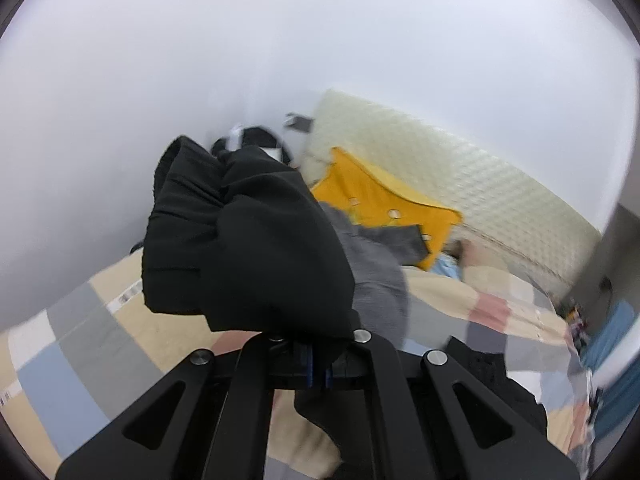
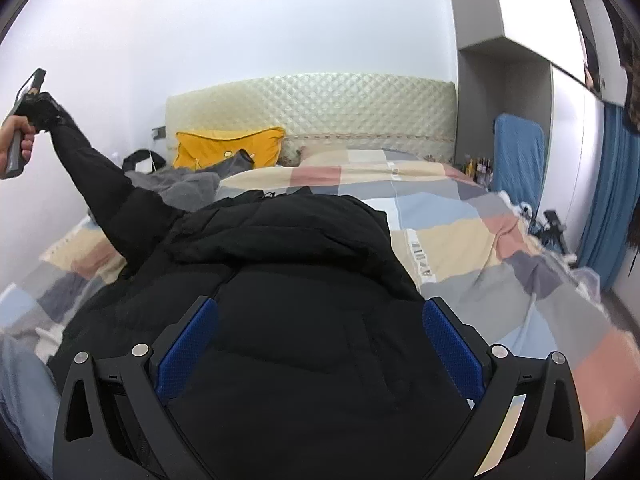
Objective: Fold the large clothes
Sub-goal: 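Lift the held sleeve up off the bed with the left gripper, then fold the sleeve across the jacket body toward the right gripper and release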
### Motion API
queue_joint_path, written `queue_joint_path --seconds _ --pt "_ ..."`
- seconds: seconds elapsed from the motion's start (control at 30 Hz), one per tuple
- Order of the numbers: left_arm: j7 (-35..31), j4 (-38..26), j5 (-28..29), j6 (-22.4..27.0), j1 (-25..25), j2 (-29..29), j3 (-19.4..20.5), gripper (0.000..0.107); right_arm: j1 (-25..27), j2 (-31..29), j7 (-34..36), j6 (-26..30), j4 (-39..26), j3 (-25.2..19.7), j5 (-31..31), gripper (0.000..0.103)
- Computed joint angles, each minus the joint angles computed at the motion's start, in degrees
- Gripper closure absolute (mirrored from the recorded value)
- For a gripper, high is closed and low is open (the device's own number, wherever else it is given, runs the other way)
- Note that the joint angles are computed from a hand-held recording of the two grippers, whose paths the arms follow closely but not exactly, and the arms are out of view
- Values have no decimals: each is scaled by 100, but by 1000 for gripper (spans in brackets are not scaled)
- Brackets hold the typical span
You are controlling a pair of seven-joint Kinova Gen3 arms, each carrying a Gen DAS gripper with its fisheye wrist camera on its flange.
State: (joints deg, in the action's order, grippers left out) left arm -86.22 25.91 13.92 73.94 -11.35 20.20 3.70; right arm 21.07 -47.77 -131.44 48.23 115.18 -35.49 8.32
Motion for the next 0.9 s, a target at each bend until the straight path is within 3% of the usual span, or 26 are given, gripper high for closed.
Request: queue_joint_path --seconds 0.13,0.2,0.33,0.53,0.8,0.9 --pt "-118 165 -393 -181 667 -189 -17 104 -136 -95 1 -102 98 270 -37 0" --pt "-294 -144 -610 81 1039 -55 27 104 -182 -159 15 -146 125 368 -43 0" --pt "-621 -23 -1429 -40 2050 -76 -142 104 -141 -248 43 -129 141 468 -49 0" --pt "-709 698 -1647 -870 2778 -283 48 104 -209 -302 13 -138 239 685 -159 0" --pt "-497 312 -2300 -735 4125 319 9 104 -172 -182 -50 -45 307 892 -214 0" --pt "-406 689 -2354 -915 4399 272 6 104 -234 -113 -199 -58 423 1196 -276 0"
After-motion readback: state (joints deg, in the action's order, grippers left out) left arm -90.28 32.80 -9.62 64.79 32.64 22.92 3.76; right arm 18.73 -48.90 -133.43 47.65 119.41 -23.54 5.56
